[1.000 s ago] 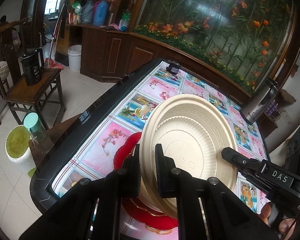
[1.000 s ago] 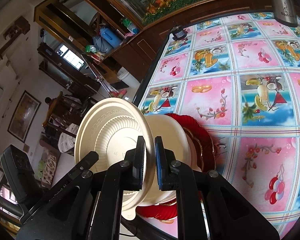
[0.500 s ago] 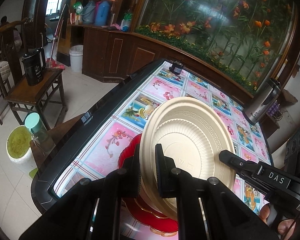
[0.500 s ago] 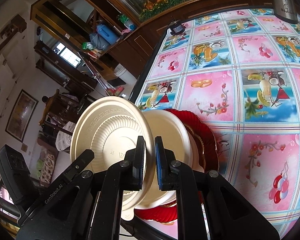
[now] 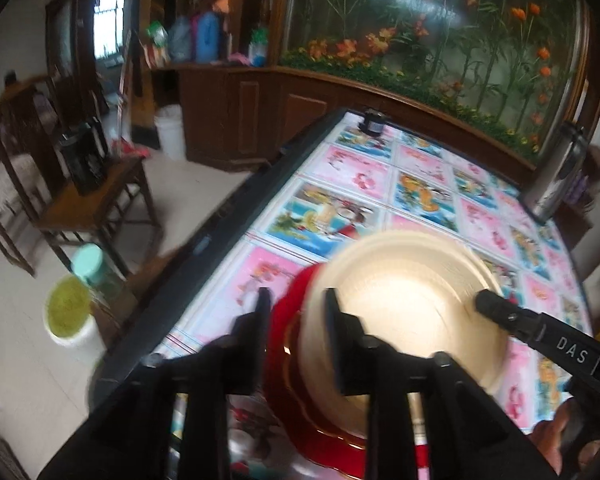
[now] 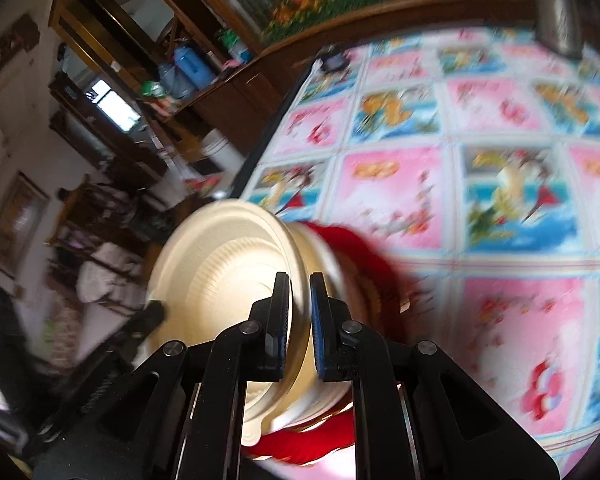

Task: Organize plates and bowls
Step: 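Lower the beige bowl onto the white plate and open the right gripper, then withdraw the right gripper from the stacked dishes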

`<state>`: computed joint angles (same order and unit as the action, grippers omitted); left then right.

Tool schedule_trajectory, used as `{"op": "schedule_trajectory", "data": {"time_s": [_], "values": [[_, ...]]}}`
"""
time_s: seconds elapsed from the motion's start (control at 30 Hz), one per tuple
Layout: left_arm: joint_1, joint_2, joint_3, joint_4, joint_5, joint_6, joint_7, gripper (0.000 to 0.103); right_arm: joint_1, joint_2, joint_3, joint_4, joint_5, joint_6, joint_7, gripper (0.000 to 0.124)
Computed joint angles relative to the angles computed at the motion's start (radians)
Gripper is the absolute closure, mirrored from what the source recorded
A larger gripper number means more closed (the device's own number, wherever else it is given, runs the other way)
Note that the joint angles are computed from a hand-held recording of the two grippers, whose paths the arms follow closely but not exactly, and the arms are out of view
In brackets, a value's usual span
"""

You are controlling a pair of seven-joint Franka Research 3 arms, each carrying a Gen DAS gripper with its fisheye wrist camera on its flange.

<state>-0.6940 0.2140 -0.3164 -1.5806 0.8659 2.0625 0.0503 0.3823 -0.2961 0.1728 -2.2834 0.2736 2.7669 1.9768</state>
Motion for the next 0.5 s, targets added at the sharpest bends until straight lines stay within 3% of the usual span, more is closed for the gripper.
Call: {"op": "schedule_trajectory", "data": {"time_s": [0.07,0.2,0.27,0.33,0.4,0.5], "values": [[-0.011,-0.005,0.002,0.000,0.031,-0.030,-0.014,0.036,-0.005,0.004,0.002,0.001,-0.016,-0.005,-0.003,0.112],[-0.014,-0.045,-0.001,-0.036,0.083,-0.059,-0.073,0.034,0.016,-0.011,-0.029,-0.004,0.029,-0.018,-0.066,0.112],[-0.009,-0.071,-0.007,-0.061,0.113,-0.071,-0.121,0.032,0.008,-0.046,-0.032,-0.035,0.040,0.033,-0.079,0.106],[-0.004,-0.084,-0.019,-0.069,0.138,-0.081,-0.138,0.030,0.028,-0.082,-0.058,-0.075,0.097,0.103,-0.117,0.089],[-0.004,-0.077,-0.029,-0.060,0.152,-0.090,-0.136,0.029,0.085,-0.108,-0.109,-0.103,0.183,0.145,-0.195,0.088],[-0.016,-0.069,-0.040,-0.059,0.190,-0.093,-0.136,0.028,0.109,-0.138,-0.110,-0.139,0.225,0.193,-0.259,0.088]]}}
